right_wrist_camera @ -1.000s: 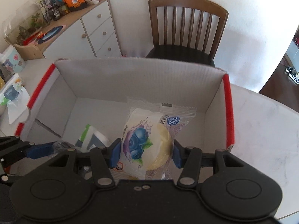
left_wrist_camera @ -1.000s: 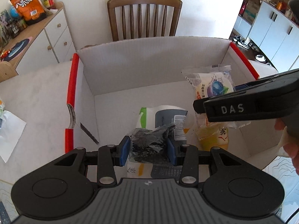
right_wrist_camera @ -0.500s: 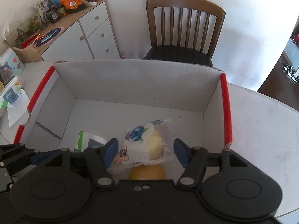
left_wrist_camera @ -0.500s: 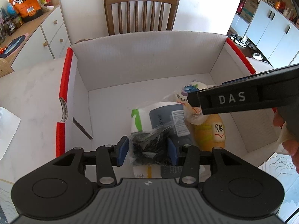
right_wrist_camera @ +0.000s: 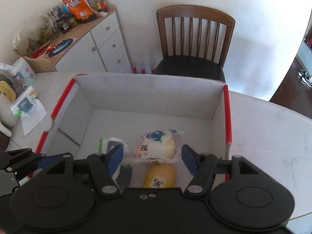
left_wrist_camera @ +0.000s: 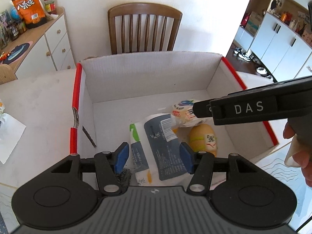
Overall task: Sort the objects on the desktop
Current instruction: 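Open both tools to release the seaweed pack and blueberry bun into the box, then move both tools back to the table toward the milk carton and dark snack bar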
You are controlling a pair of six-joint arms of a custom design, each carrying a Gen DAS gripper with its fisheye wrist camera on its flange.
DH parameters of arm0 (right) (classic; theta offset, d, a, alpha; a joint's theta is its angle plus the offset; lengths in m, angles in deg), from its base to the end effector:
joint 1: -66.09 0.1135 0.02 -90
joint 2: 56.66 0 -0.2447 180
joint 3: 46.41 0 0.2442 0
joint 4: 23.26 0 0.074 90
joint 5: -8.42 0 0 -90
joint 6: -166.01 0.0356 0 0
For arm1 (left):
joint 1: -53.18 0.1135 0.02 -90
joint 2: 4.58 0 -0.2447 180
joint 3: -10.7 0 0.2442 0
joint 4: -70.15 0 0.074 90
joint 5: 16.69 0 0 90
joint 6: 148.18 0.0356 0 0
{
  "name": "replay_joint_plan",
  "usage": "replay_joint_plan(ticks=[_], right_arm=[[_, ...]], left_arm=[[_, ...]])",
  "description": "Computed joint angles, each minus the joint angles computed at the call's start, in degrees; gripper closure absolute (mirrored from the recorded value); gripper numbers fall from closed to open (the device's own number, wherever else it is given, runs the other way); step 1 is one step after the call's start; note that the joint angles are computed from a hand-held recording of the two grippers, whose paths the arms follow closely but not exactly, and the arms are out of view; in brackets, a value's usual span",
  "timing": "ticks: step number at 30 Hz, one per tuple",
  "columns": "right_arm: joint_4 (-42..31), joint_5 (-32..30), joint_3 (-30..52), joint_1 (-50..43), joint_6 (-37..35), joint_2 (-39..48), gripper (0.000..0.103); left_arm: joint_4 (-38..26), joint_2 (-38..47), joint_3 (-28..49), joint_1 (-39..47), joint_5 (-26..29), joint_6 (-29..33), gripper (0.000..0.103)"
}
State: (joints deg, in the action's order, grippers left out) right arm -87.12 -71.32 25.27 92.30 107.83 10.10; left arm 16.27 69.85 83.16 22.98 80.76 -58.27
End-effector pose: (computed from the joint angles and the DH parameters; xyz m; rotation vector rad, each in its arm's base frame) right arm 0.2029 0.0928 0.2659 0.1905 2.5733 0.1452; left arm 0.2222 -0.1346 0.2504 0.7186 2.4734 -0.3685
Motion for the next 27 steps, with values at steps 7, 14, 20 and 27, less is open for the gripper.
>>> replay_joint_plan(ticks=[7,14,20,27], right_arm=[[-5.20,3.20,2.23,4.68,2.69,-3.76,0.037],[-11.87,7.84,4.28,11.19,7.11,-6.73,0.035],[-18.09,13.90,6.40,19.66,13.17,-8.00,0.032],[-24.83,18.84,7.69,29.92,23.77,-9.92,0.031]], left_arm=[[-3.44,-6.27,-0.38,-0.32,0.95,-0.45,0.047],[-7.38,-12.42,-1.68,0.54,1.42,0.58,0.047],[-10.92,-17.92,-2.78,2.18,3.27,1.92,0.047],[-15.44,-24.21,-3.63,3.71,5.90,4.48,0.047]])
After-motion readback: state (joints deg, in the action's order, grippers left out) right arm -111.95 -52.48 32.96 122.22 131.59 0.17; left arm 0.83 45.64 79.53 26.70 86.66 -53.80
